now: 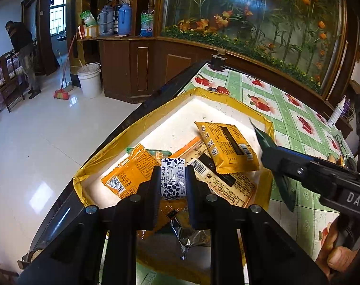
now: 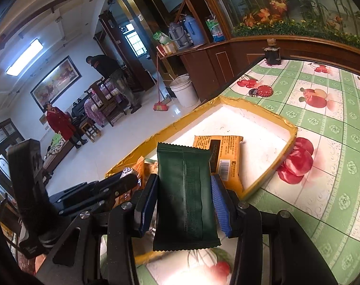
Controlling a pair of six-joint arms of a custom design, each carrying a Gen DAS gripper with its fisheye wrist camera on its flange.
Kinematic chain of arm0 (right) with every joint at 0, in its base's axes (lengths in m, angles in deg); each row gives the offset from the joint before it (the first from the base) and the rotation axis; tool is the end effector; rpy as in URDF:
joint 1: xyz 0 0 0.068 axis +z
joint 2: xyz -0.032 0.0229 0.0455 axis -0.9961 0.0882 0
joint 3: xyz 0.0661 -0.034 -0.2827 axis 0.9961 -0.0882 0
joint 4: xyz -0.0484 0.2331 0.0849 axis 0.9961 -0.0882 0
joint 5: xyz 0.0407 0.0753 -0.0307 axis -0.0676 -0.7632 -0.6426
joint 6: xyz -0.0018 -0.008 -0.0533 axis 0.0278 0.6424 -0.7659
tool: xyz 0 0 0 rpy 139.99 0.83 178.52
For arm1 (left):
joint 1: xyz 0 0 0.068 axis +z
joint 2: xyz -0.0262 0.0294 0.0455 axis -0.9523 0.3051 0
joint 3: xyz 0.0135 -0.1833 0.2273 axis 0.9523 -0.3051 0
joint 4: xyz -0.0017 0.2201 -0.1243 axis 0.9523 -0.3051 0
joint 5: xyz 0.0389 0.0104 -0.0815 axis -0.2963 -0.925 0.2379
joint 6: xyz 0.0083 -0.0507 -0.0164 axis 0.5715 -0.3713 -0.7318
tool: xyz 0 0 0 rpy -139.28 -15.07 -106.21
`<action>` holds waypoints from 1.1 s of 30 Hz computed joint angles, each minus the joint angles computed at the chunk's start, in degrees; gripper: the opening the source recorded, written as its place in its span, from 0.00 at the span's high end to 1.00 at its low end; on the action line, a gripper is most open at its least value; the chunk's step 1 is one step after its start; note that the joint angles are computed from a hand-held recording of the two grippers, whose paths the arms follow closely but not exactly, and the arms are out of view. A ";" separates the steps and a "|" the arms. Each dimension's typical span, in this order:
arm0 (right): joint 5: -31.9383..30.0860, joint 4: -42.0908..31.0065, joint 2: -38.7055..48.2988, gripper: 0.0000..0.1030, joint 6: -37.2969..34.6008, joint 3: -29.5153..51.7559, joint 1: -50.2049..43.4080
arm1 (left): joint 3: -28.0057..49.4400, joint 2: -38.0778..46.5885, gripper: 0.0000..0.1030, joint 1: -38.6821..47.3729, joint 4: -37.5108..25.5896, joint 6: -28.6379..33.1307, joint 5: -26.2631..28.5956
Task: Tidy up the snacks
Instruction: 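Carry both packs over the box and open both grippers, then move both grippers back to the snack pile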
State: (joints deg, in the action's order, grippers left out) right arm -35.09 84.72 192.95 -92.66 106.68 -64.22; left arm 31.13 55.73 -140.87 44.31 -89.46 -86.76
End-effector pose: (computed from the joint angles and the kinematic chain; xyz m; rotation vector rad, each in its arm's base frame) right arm 0.2487 0.1168 0.0805 -0.8283 2.2838 0.9032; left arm 0.1186 -0.2333 0.0840 -0.5131 2.2833 0.0507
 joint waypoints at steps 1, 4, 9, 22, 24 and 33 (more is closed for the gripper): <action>0.48 0.96 0.75 0.56 0.72 0.33 0.62 | -0.29 0.06 0.84 0.25 0.67 0.37 0.23; 2.71 2.87 2.93 0.56 2.18 1.64 2.71 | -0.53 0.58 0.84 1.20 1.90 1.36 0.99; 5.36 3.96 5.28 0.56 3.31 3.46 5.53 | 0.03 1.71 0.84 2.17 1.41 1.84 1.27; 5.24 6.23 6.28 0.32 5.32 3.06 3.70 | 6.19 3.90 0.24 -0.72 -17.06 -12.07 -0.81; 3.63 6.63 4.50 0.32 5.48 1.57 1.52 | 7.82 3.95 0.24 -1.94 -20.97 -14.71 -1.39; -8.41 8.92 -8.41 0.24 -0.52 -11.73 -20.41 | 21.23 7.19 0.24 -6.07 -34.36 -16.70 -4.43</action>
State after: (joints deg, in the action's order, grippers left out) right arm -43.49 93.63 184.54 -93.18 94.95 -84.62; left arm 52.37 62.93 -146.93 9.95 -106.17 -91.18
